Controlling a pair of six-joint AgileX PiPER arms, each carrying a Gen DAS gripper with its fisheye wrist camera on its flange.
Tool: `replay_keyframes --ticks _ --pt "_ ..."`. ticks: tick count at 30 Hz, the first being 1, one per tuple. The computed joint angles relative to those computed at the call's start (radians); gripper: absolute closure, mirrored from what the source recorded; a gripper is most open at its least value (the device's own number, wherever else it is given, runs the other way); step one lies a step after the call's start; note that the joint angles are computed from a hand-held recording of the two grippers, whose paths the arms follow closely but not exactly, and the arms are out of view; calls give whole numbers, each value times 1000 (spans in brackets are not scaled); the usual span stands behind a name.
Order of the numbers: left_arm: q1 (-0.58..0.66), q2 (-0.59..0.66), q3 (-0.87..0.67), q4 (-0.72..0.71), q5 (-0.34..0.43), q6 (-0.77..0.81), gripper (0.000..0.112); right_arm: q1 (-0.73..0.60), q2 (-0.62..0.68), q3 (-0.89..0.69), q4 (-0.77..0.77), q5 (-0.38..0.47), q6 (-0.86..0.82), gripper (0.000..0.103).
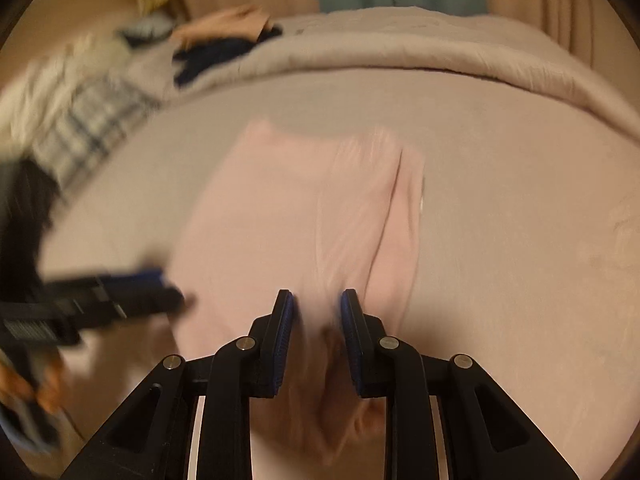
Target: Fold small clothes
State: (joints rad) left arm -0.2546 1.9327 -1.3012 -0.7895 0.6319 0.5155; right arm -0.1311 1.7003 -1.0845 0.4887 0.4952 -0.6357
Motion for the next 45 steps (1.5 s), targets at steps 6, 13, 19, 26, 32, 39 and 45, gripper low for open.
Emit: replay_keyframes --ticks 6,13,19,26,32,39,45 --pt "-4 -73 143 -17 -14 43 47 -75 -50 99 108 72 -72 79" --pt "-14 -184 265 48 -59 -23 40 -174 -158 164 207 171 -150 56" --pt "8 -254 331 7 -76 1 28 -259 -150 189 382 231 -276 36" --pt "27 -230 295 -29 -53 -6 18 -334 -56 154 484 338 -259 28" --pt "35 -188 258 -60 -52 -11 15 -339 -24 128 481 342 -210 26" --pt "64 -151 227 -103 -34 18 14 -321 -9 98 479 331 -177 26" --pt "90 -128 219 -168 -13 58 11 -309 24 54 452 323 -141 25"
